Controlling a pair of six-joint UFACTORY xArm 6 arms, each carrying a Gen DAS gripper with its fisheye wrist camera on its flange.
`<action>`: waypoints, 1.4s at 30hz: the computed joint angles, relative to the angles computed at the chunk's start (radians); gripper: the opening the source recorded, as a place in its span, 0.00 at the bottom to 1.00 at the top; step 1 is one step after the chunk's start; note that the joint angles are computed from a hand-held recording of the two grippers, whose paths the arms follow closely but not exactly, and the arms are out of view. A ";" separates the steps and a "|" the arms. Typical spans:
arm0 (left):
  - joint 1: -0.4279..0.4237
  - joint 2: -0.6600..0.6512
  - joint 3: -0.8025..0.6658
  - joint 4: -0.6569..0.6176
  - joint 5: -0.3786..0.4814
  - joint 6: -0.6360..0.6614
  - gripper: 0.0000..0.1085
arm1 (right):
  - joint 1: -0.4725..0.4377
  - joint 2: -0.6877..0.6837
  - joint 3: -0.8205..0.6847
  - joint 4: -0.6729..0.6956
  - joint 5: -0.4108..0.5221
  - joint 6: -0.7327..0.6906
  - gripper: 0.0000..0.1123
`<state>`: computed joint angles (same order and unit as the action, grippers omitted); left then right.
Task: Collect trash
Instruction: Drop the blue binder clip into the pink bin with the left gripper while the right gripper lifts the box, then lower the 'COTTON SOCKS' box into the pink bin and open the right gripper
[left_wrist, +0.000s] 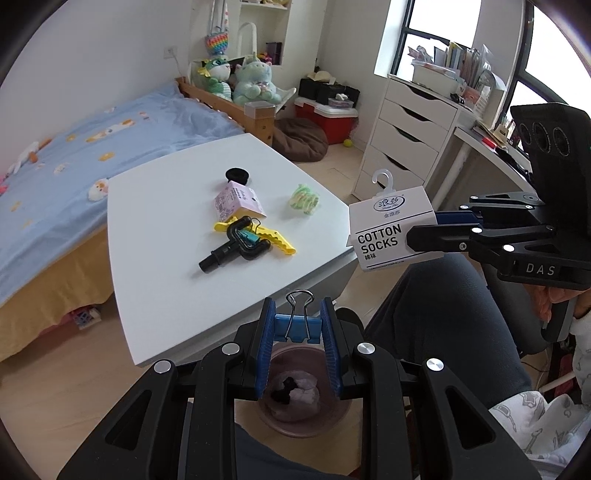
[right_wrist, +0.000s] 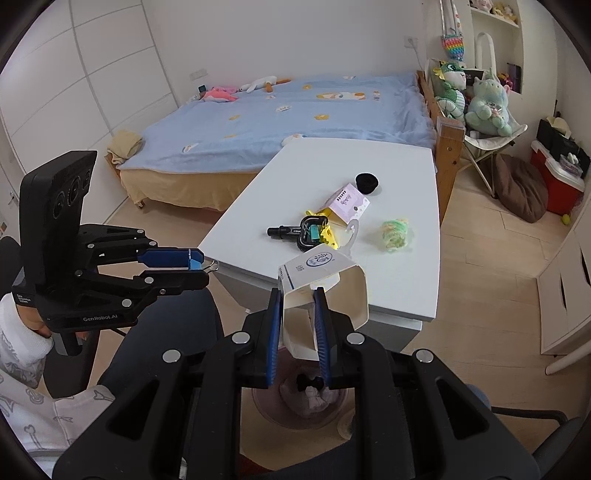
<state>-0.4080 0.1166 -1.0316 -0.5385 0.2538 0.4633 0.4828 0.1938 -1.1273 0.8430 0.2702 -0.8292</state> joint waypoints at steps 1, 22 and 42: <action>-0.003 0.002 -0.001 -0.009 0.005 0.009 0.23 | -0.001 -0.002 0.005 0.011 0.002 -0.006 0.15; 0.002 0.008 0.038 0.116 -0.091 -0.144 0.87 | 0.001 0.002 0.016 0.030 0.019 -0.013 0.15; 0.054 -0.062 0.122 0.286 -0.154 -0.319 0.88 | 0.020 0.009 0.008 -0.003 0.090 -0.027 0.15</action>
